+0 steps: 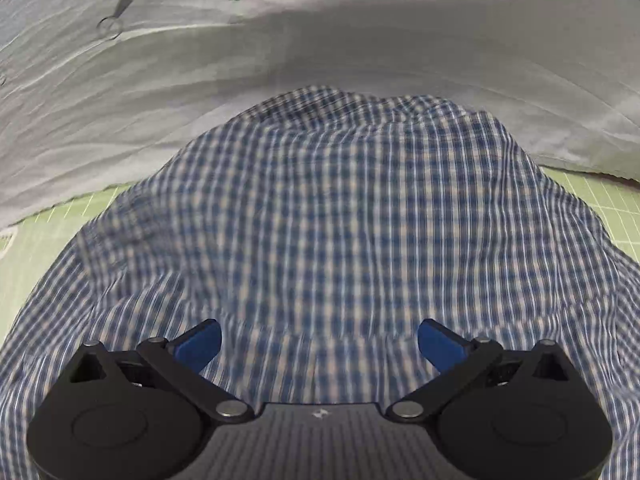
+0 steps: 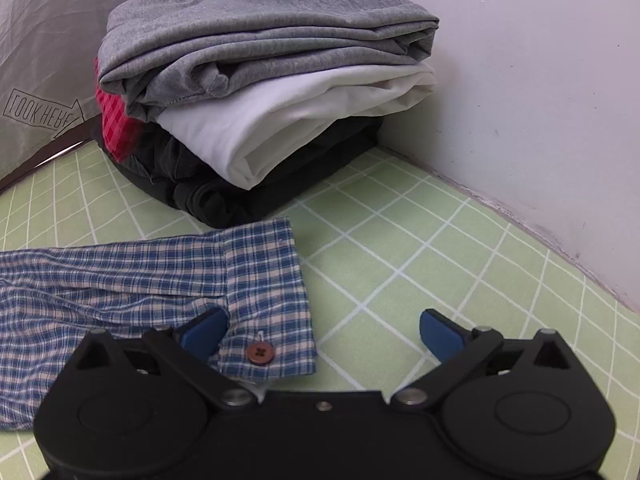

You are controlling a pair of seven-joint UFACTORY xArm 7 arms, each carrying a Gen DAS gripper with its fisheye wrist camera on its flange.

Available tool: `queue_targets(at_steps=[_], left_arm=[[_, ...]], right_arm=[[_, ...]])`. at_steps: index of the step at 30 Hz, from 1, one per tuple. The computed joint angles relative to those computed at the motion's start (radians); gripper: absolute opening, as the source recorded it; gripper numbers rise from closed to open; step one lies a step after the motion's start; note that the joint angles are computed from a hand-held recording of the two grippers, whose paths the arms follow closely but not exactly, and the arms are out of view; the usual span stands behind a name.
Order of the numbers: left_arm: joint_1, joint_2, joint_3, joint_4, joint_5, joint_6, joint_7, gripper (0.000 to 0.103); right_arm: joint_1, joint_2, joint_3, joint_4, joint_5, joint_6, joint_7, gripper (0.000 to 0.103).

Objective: Fold clothes
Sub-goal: 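Move the left tool over the shirt to the sleeve cuff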

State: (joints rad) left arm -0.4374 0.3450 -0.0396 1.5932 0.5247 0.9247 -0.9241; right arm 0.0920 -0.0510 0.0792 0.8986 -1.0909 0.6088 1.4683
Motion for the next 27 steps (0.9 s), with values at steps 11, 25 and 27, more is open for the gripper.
queue_targets(at_steps=[11,25,27], left_arm=[[-0.021,0.393,0.098,0.498,-0.039,0.004,0.101,0.103],[-0.019,0.108,0.093,0.148,-0.065,-0.222,0.053,0.103],[-0.037,-0.013,0.091,0.017,0.002,-0.235,0.007,0.103]], right_arm=[[0.054,0.07,0.007,0.095,-0.079,0.188,-0.076,0.103],[0.114,0.074,0.006,0.157,-0.018,0.311,-0.083,0.103],[0.121,0.033,0.019,0.137,-0.016,0.31,-0.06,0.103]])
